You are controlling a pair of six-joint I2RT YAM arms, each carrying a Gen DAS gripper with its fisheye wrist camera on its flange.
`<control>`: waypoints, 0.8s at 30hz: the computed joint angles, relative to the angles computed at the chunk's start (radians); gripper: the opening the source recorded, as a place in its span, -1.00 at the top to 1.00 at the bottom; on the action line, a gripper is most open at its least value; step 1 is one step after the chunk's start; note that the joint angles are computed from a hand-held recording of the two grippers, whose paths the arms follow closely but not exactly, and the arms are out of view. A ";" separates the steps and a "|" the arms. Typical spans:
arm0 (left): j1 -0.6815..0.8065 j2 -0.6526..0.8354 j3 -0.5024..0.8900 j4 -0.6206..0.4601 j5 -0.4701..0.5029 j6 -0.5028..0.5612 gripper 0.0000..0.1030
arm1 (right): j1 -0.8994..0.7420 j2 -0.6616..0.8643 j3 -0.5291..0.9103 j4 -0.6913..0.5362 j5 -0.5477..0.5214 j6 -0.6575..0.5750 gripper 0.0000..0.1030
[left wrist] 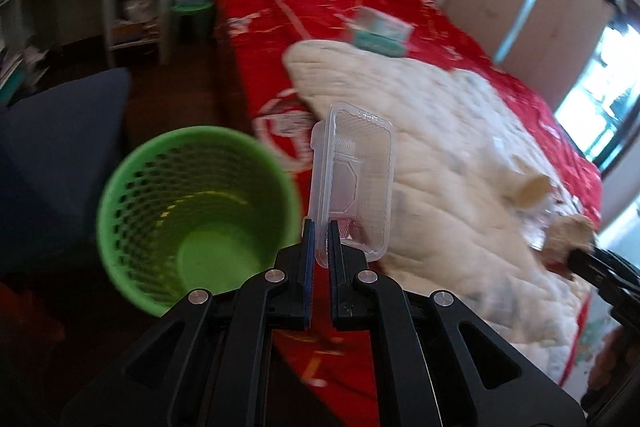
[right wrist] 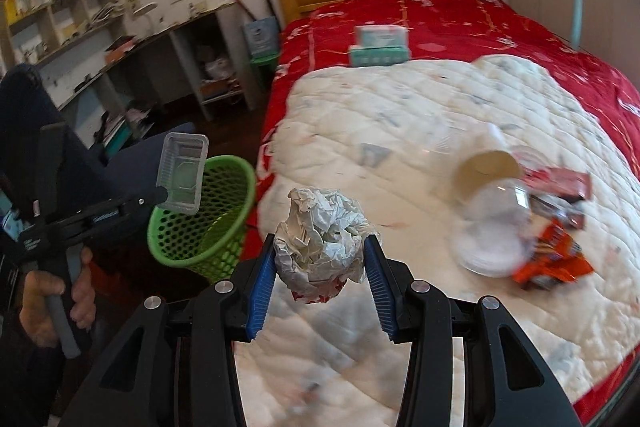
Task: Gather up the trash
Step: 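Carry the paper ball and plastic box to the green wastebasket with both tools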
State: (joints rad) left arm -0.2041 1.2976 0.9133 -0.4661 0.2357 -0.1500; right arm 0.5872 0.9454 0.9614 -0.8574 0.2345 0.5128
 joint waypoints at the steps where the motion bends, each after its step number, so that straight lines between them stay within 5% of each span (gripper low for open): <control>1: 0.027 0.022 0.006 0.003 -0.004 0.008 0.91 | 0.010 0.022 0.006 0.013 0.000 0.000 0.17; 12: 0.200 0.204 0.038 0.046 -0.004 0.057 0.87 | 0.059 0.235 0.072 0.128 -0.039 -0.021 0.17; 14: 0.222 0.214 0.037 0.045 0.012 0.056 0.77 | 0.065 0.268 0.089 0.143 -0.044 -0.027 0.17; 16: 0.237 0.208 0.030 0.043 0.013 0.053 0.44 | 0.068 0.292 0.101 0.157 -0.052 -0.034 0.17; 24: 0.311 0.098 -0.014 0.009 0.008 0.068 0.33 | 0.092 0.426 0.186 0.215 -0.089 -0.064 0.17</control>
State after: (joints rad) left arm 0.1067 1.3955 0.8990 -0.4568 0.2439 -0.0816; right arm 0.6790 1.3713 1.1471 -0.6424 0.1458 0.4491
